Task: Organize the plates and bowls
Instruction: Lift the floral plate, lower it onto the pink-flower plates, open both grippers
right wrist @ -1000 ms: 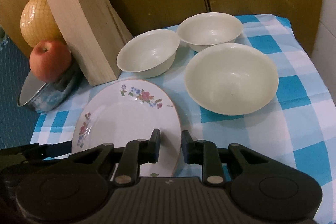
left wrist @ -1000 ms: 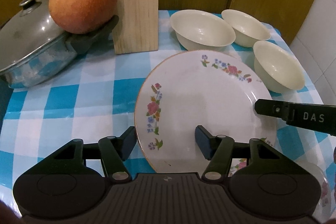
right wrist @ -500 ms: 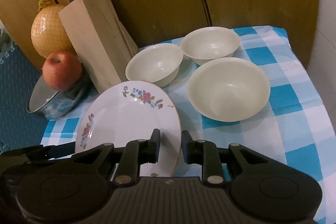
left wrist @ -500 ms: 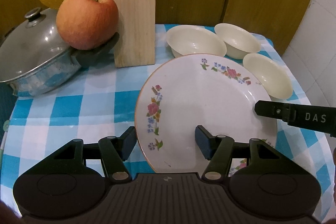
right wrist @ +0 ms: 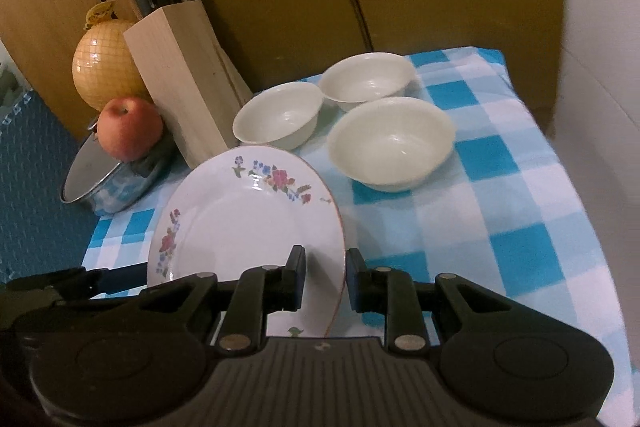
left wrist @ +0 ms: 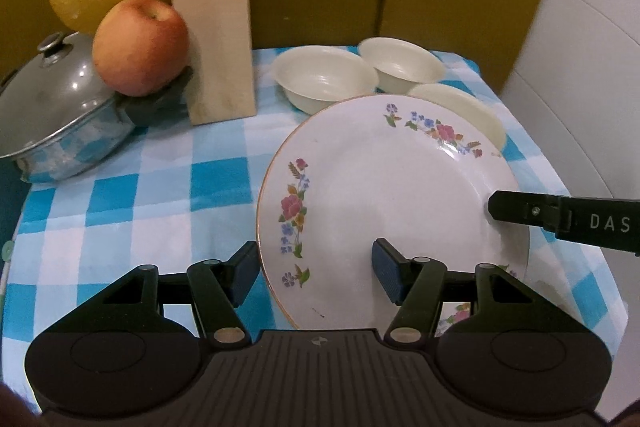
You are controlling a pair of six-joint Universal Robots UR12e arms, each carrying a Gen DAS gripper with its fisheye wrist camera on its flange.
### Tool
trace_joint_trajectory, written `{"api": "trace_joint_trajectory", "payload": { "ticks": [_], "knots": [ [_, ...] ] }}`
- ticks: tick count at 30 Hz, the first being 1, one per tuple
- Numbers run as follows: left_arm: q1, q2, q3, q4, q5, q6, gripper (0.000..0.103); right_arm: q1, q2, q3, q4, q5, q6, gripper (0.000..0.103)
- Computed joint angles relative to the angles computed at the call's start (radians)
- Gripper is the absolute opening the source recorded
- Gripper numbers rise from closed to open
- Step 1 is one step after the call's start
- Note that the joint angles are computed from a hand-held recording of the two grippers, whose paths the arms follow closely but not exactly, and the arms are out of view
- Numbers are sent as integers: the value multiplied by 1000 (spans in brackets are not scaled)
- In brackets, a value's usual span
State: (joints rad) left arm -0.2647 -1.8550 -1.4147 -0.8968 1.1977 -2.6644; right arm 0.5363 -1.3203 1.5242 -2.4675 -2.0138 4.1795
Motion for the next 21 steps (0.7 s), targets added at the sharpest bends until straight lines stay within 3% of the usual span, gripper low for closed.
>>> {"api": "trace_joint_trajectory", "payload": {
  "ticks": [9,21],
  "knots": [
    [-9,52,-65,-30,-12,94,69,34,-48,60,42,-16,99,19],
    [5,105,-124,-122,-33,192,69,75,-76,81,113,-3,140,19]
  ]
}}
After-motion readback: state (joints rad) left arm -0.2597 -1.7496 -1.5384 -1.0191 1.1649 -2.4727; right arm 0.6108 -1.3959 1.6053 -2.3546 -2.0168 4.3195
